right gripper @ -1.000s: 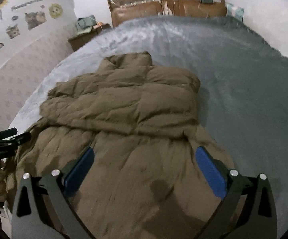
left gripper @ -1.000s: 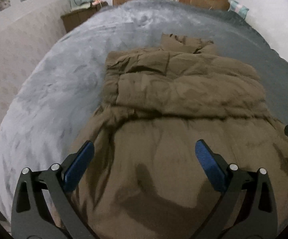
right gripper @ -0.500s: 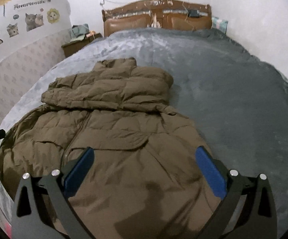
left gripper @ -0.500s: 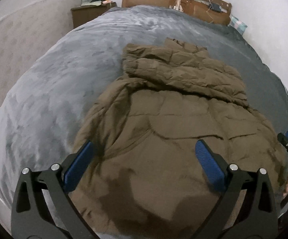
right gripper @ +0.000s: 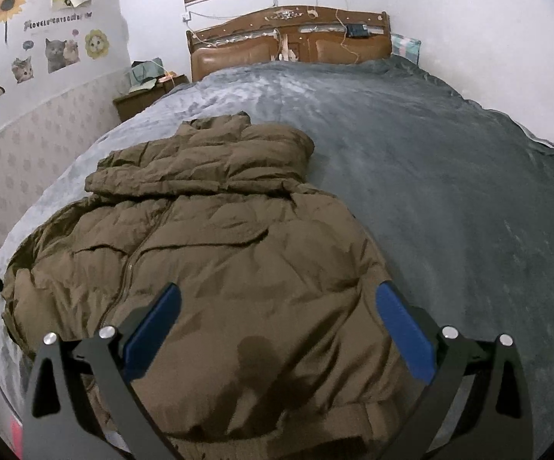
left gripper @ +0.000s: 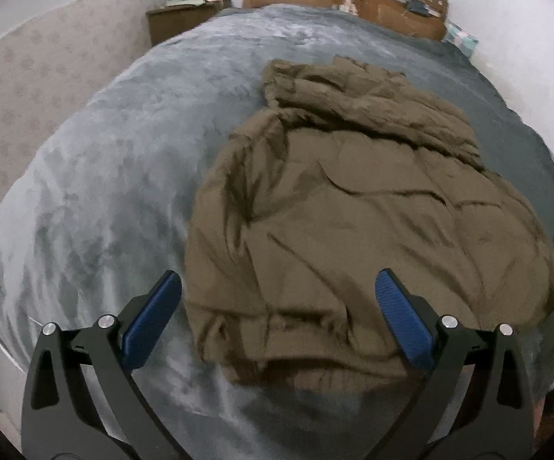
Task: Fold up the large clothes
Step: 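Grasp the jacket sleeve cuff with the left gripper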
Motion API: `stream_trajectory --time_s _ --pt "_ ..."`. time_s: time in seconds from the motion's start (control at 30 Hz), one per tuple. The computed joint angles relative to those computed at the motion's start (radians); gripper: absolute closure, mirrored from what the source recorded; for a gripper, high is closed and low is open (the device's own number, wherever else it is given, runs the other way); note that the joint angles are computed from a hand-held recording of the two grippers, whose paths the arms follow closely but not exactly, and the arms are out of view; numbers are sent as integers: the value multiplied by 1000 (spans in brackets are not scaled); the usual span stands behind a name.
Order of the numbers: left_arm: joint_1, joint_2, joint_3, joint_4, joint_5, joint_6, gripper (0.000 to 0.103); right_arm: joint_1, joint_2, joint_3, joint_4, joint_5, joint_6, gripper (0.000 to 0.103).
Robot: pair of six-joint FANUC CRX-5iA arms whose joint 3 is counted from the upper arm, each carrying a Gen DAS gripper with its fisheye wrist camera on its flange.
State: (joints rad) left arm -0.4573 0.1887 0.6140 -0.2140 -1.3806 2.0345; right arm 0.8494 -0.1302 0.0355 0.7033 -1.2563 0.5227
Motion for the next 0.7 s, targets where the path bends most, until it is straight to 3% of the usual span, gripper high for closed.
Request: stream_trajectory --time_s 0.13,0.17,0.2,0.23,0.27,0.37,0.53,0.63,0.7 --pt "-2 -6 -41 12 -3 -5 3 5 -14 -21 1 -7 -23 2" --pt "1 -3 -44 10 -7 0 9 6 -18 -26 0 -8 -31 2" --pt "8 1 -49 18 -9 7 18 6 -21 -29 -2 -8 -33 2" --pt "33 8 -67 66 -4 5 45 6 -23 -31 -5 -12 -36 2" --pt "52 7 -88 106 12 2 59 7 -25 -33 -4 -16 -39 2" --pt "70 -25 -150 130 63 -11 73 10 -31 -42 7 -22 -50 2" --pt "137 -157 -319 183 147 -15 79 13 -45 -57 25 -23 -67 2" --pt "145 -166 -343 185 135 -31 78 8 -47 -64 10 -18 -62 2" --pt "113 -143 -300 130 100 -16 73 6 -47 -69 2 -21 -52 2"
